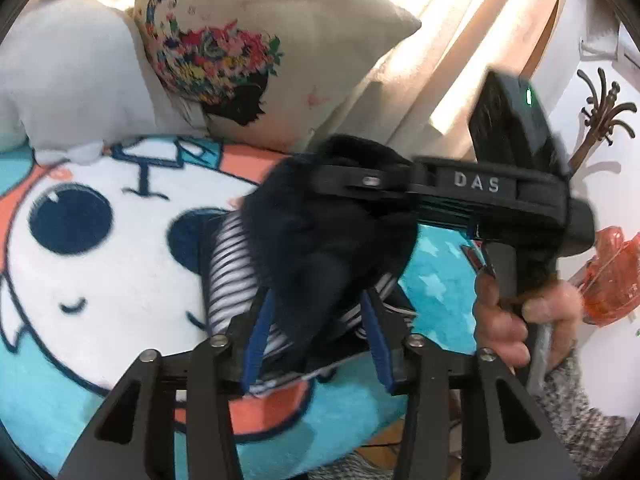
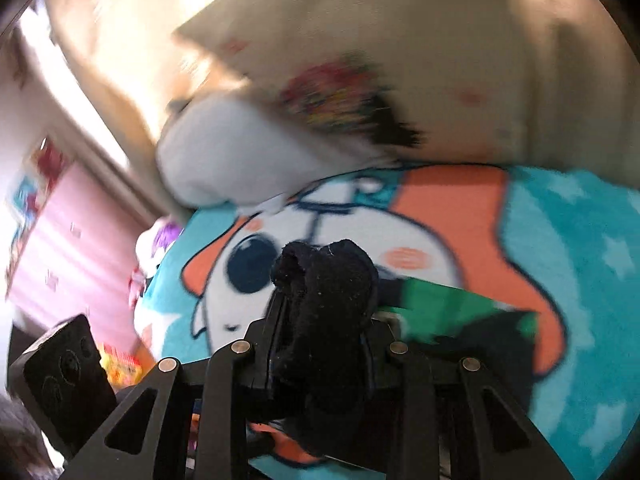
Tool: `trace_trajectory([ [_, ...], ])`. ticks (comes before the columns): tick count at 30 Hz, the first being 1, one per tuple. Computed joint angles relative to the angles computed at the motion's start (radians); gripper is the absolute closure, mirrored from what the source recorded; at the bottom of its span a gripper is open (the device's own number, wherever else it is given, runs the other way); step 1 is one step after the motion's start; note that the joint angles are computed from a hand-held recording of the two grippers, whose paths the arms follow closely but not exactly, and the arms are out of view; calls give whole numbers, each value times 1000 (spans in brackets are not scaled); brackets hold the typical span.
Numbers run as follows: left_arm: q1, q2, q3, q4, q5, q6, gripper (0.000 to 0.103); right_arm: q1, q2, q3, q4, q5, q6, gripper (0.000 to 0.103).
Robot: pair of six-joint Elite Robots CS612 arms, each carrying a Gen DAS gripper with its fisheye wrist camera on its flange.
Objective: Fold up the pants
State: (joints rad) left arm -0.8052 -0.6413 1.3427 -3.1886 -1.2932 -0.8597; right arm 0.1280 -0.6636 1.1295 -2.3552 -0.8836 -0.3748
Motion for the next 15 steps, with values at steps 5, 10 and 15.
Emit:
trace_trajectory([
  [5,14,5,8,3,-32,-76,57,-50,12,25,-60,-4,57,67],
  [10,18,9,-24,88,-7,-83,56,-68,9,62,-136,-70,111,47],
  [15,25,53,-117,180,-38,-36,56,-98,-24,142,-401,-4,241,47],
])
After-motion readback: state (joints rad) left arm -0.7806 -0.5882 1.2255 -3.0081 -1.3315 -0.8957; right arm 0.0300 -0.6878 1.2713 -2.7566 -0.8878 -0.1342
